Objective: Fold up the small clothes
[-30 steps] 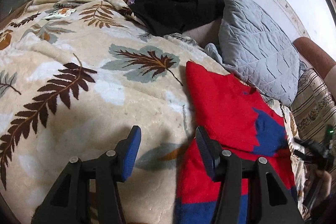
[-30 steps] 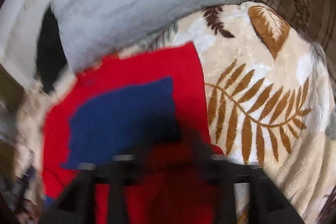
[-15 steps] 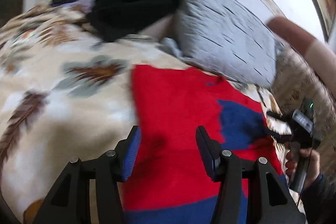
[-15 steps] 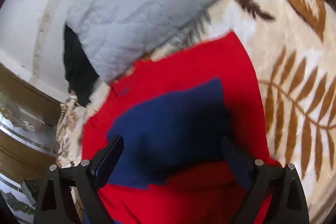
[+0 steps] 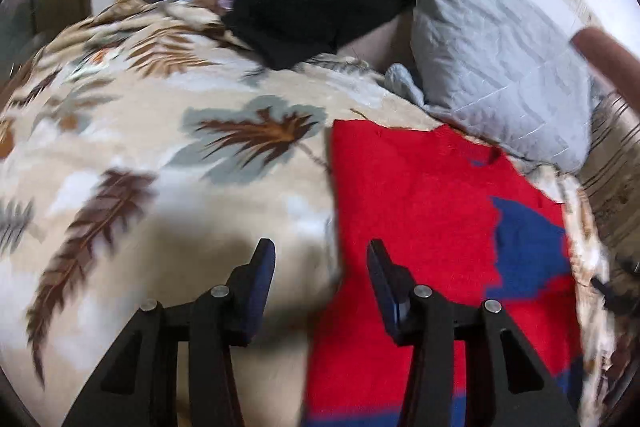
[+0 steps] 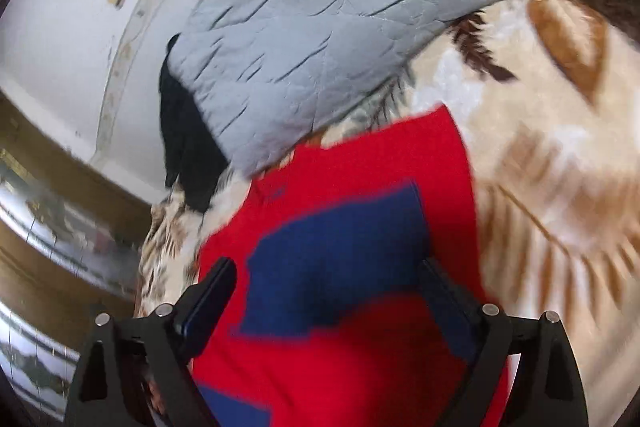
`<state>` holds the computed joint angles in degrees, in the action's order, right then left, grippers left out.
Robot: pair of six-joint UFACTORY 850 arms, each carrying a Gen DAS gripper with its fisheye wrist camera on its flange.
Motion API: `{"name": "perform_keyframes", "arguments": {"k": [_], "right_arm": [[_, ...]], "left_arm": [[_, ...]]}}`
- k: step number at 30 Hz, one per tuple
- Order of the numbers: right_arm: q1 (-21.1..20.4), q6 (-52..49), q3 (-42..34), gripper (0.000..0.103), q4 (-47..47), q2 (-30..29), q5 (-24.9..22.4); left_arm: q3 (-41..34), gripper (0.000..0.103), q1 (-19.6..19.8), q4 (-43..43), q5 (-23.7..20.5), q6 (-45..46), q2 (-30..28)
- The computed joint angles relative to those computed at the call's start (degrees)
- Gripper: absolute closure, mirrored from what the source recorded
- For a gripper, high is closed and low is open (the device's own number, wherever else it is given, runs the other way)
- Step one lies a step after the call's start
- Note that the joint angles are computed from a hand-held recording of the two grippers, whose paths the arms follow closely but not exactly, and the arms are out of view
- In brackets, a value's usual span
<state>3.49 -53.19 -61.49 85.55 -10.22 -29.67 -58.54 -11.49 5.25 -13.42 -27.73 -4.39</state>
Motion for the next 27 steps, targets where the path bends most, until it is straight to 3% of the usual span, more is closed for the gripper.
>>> {"name": "perform_keyframes", "arguments": {"k": [4,6,10,16,22,25,26,27], "right_arm": [[-2.59,0.89,13.51,0.009,-4.47,13.46,-2.06],[-4.34,4.35,18.92,0.009,-8.97,19.17,-4.42],[-6.76,10.67,27.74,0.009,-15.27,28.61,-8.63],[-7.26,11.09,35.4,0.009,-13.87,36.0,-12.41],[-5.19,12.01,38.4,0.009,-14.25,38.16,-10.27],[-5.18,13.59,38.69,0.021,-15.77,38.69,-10.73],[-5.44,14.08,38.8,0.034,-16.25,38.84,-11.39],[-5.71,14.17,38.97,0.036,-16.47,38.84,-12.03]], "left_arm": [[10.75,0.039,1.05,-15.77,0.59,14.93,11.87],[15.66,0.037,1.09,-26.09,-1.08,24.78,17.53],[22.78,0.037,0.12,-38.84,-6.04,34.62,26.32],[28.66,0.037,-3.95,-39.88,-11.42,31.58,34.63],[30.03,0.037,-7.04,-38.47,-13.91,27.67,35.41],[30.44,0.037,-8.09,-36.15,-13.98,24.41,36.44],[30.64,0.037,-7.8,-37.5,-14.03,25.61,36.47],[30.71,0.037,-7.54,-38.35,-14.2,26.18,36.13]]}}
